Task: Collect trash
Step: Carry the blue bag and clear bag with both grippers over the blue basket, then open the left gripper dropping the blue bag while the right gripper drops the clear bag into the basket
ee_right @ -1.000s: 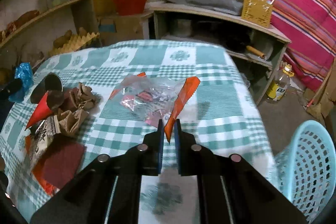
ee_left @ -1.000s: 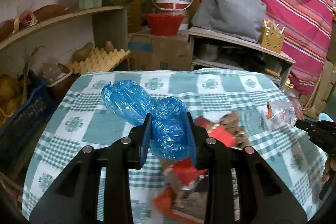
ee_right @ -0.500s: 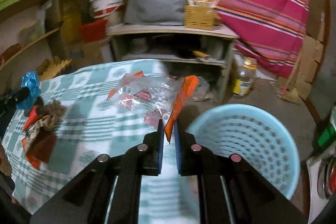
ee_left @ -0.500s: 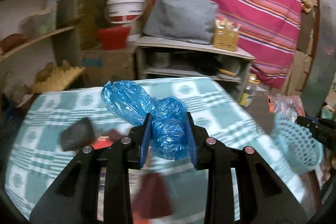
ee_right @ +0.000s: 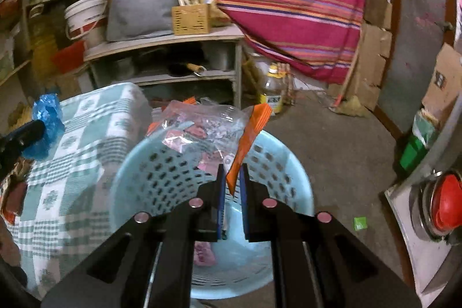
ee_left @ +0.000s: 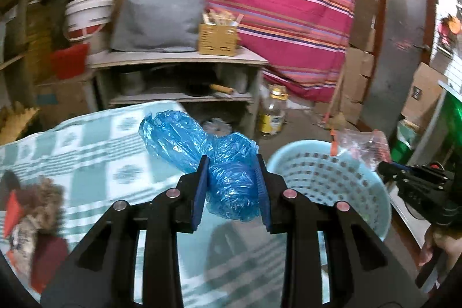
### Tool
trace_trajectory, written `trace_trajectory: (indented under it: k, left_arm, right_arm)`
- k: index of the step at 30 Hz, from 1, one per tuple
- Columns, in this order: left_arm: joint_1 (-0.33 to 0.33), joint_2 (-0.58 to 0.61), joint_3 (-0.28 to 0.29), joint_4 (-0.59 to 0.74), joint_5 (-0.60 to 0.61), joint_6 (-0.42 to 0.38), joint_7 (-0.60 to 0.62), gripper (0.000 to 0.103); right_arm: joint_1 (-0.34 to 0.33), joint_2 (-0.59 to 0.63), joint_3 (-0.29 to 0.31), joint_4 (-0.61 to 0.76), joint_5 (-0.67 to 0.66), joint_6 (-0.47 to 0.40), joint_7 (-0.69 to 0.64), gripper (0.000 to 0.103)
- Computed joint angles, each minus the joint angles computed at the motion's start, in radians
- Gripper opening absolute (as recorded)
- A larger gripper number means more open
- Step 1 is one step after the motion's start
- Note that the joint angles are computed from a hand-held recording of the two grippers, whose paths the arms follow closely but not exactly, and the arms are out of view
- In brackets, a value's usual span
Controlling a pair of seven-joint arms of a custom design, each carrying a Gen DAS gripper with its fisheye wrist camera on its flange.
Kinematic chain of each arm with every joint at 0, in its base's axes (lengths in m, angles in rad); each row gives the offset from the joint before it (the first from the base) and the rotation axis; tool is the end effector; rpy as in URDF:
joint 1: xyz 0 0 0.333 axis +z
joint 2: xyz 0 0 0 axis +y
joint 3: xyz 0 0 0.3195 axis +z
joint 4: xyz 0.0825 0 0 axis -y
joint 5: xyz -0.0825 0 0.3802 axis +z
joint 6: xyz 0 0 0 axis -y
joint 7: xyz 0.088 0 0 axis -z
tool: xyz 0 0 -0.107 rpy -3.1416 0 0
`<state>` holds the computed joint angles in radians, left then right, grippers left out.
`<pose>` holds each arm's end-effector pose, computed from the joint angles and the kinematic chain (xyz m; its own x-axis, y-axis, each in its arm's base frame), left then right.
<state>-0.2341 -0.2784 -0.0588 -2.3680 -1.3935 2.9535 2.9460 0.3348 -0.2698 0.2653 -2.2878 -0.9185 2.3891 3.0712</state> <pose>0.4722 -0.0757 0.4967 -0.4245 -0.9006 0.0937 -0.5056 0.1500 -0.8496 0.4098 0.2808 0.5039 -0.3024 -0.9532 -0.0027 -0.6231 0.1998 -0.7562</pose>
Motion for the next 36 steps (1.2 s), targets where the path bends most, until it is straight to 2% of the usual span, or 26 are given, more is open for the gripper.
trace_trajectory:
  k: [7, 12, 16, 18, 21, 24, 25, 27, 28, 30, 31, 33, 36]
  left_arm:
    - [-0.054, 0.059, -0.068, 0.028, 0.03, 0.023, -0.051, 0.03]
    - [-0.083, 0.094, -0.086, 0.048, 0.073, 0.044, -0.097, 0.034]
    - [-0.095, 0.104, -0.087, 0.058, 0.09, 0.058, -0.111, 0.055]
    - [-0.1, 0.095, -0.082, 0.056, 0.082, 0.06, -0.104, 0.062]
    - [-0.096, 0.08, -0.07, 0.049, 0.08, 0.062, -0.109, 0.068]
    - [-0.087, 0.059, -0.049, 0.038, 0.077, 0.069, -0.109, 0.079]
    - [-0.082, 0.049, -0.04, 0.029, 0.073, 0.078, -0.105, 0.082]
    - [-0.077, 0.032, -0.024, 0.014, 0.072, 0.089, -0.094, 0.083]
    - [-0.074, 0.026, -0.015, 0.008, 0.078, 0.09, -0.09, 0.084]
    - [-0.068, 0.012, -0.001, -0.006, 0.092, 0.1, -0.088, 0.086]
    - [-0.066, 0.0, 0.014, -0.017, 0.09, 0.106, -0.074, 0.088]
    - [-0.063, -0.022, 0.042, -0.036, 0.088, 0.118, -0.054, 0.09]
    - [-0.051, -0.049, 0.08, -0.061, 0.106, 0.118, -0.046, 0.093]
  right_arm:
    - [-0.028, -0.059, -0.011, -0.079, 0.014, 0.04, 0.021, 0.01]
    - [-0.056, -0.078, -0.006, -0.108, 0.02, 0.068, 0.046, 0.01]
    - [-0.067, -0.077, 0.001, -0.11, 0.025, 0.079, 0.042, 0.01]
    - [-0.068, -0.072, 0.004, -0.107, 0.029, 0.079, 0.037, 0.01]
    - [-0.066, -0.062, 0.004, -0.099, 0.037, 0.077, 0.025, 0.01]
    - [-0.062, -0.043, 0.001, -0.086, 0.045, 0.082, 0.009, 0.01]
    - [-0.06, -0.033, 0.001, -0.078, 0.047, 0.082, 0.003, 0.014]
    - [-0.054, -0.011, 0.002, -0.059, 0.047, 0.075, -0.003, 0.014]
    - [-0.049, -0.001, 0.001, -0.049, 0.05, 0.069, -0.007, 0.017]
    - [-0.041, 0.016, 0.0, -0.032, 0.047, 0.065, 0.002, 0.044]
    - [-0.037, 0.026, 0.003, -0.021, 0.042, 0.054, 0.013, 0.062]
    - [-0.024, 0.046, 0.001, 0.0, 0.036, 0.031, 0.013, 0.065]
    - [-0.002, 0.074, -0.002, 0.029, 0.03, -0.009, 0.019, 0.076]
